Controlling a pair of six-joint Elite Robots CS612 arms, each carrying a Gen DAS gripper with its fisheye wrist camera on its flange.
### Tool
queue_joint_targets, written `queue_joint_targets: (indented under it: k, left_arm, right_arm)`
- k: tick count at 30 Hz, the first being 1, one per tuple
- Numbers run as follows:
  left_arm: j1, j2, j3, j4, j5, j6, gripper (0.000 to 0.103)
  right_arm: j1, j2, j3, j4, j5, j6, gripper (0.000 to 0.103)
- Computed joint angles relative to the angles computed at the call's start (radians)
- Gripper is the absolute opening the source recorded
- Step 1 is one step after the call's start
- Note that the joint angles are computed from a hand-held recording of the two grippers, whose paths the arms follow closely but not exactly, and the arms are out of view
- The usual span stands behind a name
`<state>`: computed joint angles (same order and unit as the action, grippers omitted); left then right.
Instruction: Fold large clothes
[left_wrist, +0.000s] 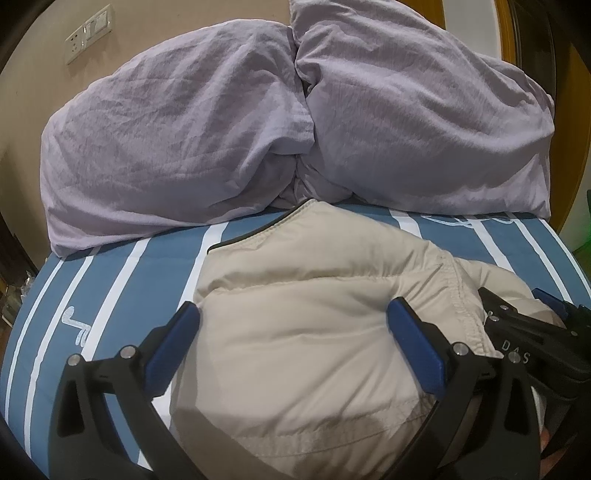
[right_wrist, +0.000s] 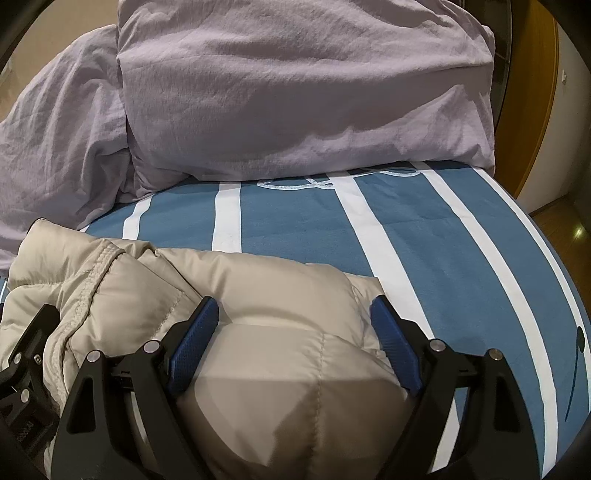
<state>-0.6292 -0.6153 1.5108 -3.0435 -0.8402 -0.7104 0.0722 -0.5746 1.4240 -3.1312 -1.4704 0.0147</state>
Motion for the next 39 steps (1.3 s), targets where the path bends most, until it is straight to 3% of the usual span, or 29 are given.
queue_joint_targets:
  k: [14,25,29,31,35,39]
  left_arm:
    - [0.0,0.001,0.001,-0.005,0.0,0.001,0.101]
    - [0.001,-0.002,0.015,-0.05,-0.016,-0.004,0.101]
    - [0.002,-0.026,0.047,-0.059,-0.054,0.0,0.101]
    - [0.0,-0.046,0.09,-0.116,-0.074,0.026,0.101]
    - [-0.006,-0.086,0.176,-0.199,-0.082,0.057,0.101]
    - [0.004,-0.124,0.247,-0.25,-0.144,0.026,0.101]
  right_arm:
    - [0.0,0.001,-0.001,-0.004,0.003,-0.004,0.086]
    - [-0.01,0.001,-0.001,0.004,0.052,0.016,0.087]
    - [-0.029,-0.017,0.014,0.041,0.115,0.028,0.091]
    - [-0.047,-0.035,0.05,0.011,0.156,0.039,0.093]
    - [-0.1,-0.07,0.126,-0.044,0.277,0.092,0.098]
    - [-0.142,-0.088,0.166,-0.042,0.386,0.127,0.099]
